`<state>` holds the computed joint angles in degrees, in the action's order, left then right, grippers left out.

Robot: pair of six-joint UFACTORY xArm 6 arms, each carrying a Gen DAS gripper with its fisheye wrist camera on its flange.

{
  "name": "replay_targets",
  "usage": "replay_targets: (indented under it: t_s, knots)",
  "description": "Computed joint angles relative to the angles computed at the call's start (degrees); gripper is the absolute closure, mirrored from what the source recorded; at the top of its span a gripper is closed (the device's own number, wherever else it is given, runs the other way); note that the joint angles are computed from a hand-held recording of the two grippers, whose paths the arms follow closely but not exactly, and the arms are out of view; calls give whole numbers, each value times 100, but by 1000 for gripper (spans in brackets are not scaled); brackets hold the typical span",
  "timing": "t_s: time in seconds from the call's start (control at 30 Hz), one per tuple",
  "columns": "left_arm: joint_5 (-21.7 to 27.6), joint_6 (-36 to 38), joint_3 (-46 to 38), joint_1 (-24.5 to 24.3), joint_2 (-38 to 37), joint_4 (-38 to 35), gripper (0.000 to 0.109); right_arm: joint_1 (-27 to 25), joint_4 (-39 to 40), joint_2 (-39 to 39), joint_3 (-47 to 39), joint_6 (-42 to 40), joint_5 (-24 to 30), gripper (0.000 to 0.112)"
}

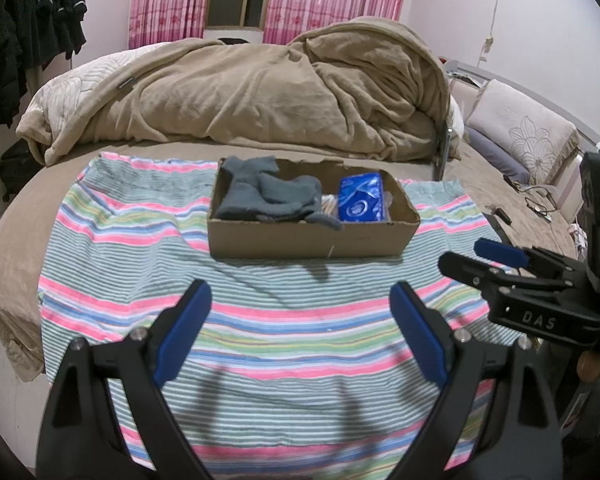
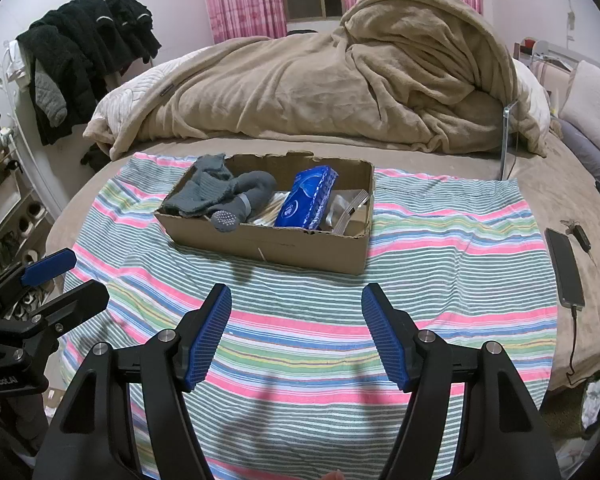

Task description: Organize objects

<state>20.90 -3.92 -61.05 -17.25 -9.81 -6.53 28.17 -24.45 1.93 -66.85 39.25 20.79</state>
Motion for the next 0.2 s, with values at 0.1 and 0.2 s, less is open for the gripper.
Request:
replay_targets:
  t_s: [0.1, 0.2]
  knots:
    - [-47, 56, 17, -4, 0, -69, 17, -2, 28, 29, -29, -22, 12, 42]
    - [-94, 177, 25, -3, 40, -226, 17, -9, 37, 36, -30, -38, 8, 42]
